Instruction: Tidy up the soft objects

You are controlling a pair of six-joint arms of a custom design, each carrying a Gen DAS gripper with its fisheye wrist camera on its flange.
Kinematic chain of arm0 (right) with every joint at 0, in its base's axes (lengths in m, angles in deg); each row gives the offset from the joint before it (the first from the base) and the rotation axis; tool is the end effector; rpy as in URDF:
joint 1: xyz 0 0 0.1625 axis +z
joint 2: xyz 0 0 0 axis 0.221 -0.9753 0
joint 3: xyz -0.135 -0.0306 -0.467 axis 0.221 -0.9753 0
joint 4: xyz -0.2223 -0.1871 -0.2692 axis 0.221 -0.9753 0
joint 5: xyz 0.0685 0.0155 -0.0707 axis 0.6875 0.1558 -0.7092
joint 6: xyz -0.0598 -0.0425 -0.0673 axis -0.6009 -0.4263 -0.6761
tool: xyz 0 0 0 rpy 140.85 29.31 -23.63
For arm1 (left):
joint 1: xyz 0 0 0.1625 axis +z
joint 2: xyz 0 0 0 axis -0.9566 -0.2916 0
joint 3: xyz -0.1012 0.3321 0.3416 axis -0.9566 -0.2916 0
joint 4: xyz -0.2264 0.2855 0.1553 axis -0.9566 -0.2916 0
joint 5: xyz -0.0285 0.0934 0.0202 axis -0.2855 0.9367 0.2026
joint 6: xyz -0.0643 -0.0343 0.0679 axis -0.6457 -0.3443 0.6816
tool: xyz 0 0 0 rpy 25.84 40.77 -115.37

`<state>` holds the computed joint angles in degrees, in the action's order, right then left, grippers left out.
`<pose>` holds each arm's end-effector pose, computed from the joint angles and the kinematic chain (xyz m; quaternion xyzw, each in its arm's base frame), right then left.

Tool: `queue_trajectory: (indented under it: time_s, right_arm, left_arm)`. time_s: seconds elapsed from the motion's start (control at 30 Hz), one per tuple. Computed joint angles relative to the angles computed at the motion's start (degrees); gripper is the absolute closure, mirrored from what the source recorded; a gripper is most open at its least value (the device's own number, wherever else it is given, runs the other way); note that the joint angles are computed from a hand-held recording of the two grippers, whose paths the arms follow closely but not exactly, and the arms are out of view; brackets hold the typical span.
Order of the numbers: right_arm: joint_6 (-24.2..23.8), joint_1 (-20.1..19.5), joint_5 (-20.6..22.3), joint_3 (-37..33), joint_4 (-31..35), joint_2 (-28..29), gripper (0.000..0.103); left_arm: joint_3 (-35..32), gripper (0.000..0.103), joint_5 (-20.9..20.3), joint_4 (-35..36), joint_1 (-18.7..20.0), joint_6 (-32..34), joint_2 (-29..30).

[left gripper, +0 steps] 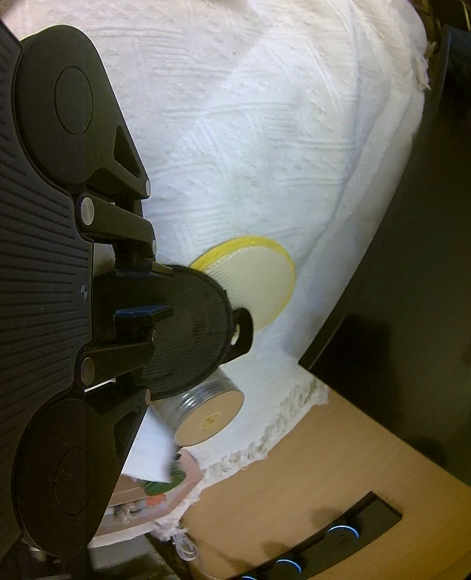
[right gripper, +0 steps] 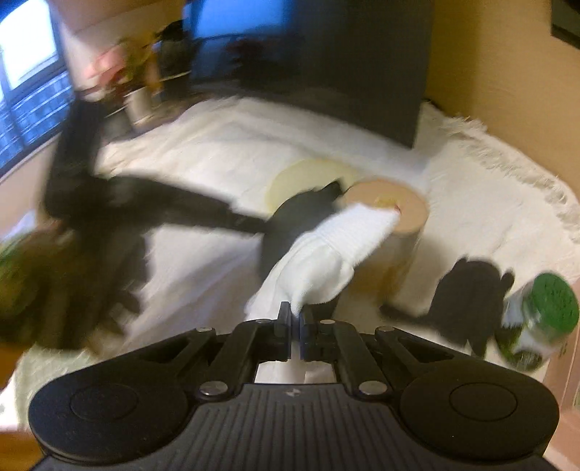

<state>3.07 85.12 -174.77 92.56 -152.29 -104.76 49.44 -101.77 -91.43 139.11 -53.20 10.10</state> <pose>0.2310 -0.8367 0.1713 0.4753 -0.8368 0.1970 0.1871 -0.1693 -0.8414 0.2321 0.0032 0.8978 -0.4168 0.1422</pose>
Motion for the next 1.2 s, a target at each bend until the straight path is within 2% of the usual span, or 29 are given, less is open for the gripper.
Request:
queue_trajectory:
  time_s: [0.07, 0.2, 0.27, 0.33, 0.37, 0.4, 0.47, 0.6, 0.7, 0.77, 0.83, 0.93, 1.1, 1.2]
  right_arm:
    - [0.1, -0.3, -2.8, 1.7, 0.2, -1.2, 0.099]
    - [3.5, -1.4, -9.7, 2.4, -2.3, -1.0, 0.099]
    - [4.1, -1.8, -11.5, 2.7, -4.1, -0.9, 0.098]
    - [2.7, -1.6, -13.3, 3.3, -7.6, -0.6, 0.091]
    - [1.5, -1.5, -13.2, 3.7, -9.7, -0.6, 0.087]
    - [0.1, -1.4, -12.1, 4.6, -12.4, -0.9, 0.082]
    - [-2.0, -1.3, -9.1, 5.8, -15.2, -1.6, 0.078]
    - [-2.5, -0.3, -4.2, 2.5, -12.6, 0.0, 0.07]
    - [-0.5, 0.6, -3.7, -5.1, -9.4, 5.2, 0.07]
    - [0.9, 0.9, -5.5, -12.2, -6.7, 9.7, 0.071]
    - [2.0, 0.7, -6.1, -16.3, -4.8, 12.0, 0.084]
    - [5.1, 0.1, -5.7, -22.7, 1.0, 14.7, 0.088]
    - [6.2, -0.3, -5.2, -26.3, 4.3, 16.5, 0.088]
    - [6.3, -0.6, -4.3, -26.8, 6.0, 16.6, 0.09]
  left_arm:
    - [0.2, 0.086, 0.4, -0.2, -0.1, 0.3, 0.0]
    - [-0.4, 0.086, 2.1, -1.5, 0.1, -1.2, 0.5]
    - [-0.7, 0.086, 1.5, -1.5, 0.7, -2.8, 0.7]
    - [-0.8, 0.086, -0.2, -0.5, 1.4, -5.4, 0.6]
    - [-0.6, 0.086, -1.1, -0.1, 1.7, -6.7, 0.5]
    - [-0.2, 0.086, -1.8, 0.0, 1.9, -7.3, 0.3]
    - [0.4, 0.086, -3.0, 0.0, 2.2, -7.3, -0.1]
    - [1.5, 0.086, -6.1, 0.8, 2.8, -7.7, -0.9]
    - [1.8, 0.086, -6.2, 0.5, 2.9, -8.4, -0.6]
    - [2.3, 0.086, -6.9, -0.3, 3.0, -7.7, -0.7]
    - [2.9, 0.086, -7.5, -0.5, 3.0, -7.2, -1.0]
    - [4.0, 0.086, -8.7, -1.8, 3.4, -6.7, -1.4]
    - [2.3, 0.086, -12.2, -2.0, 4.3, -6.2, -0.3]
    - [0.4, 0.072, -13.5, -1.1, 4.3, -5.3, 0.8]
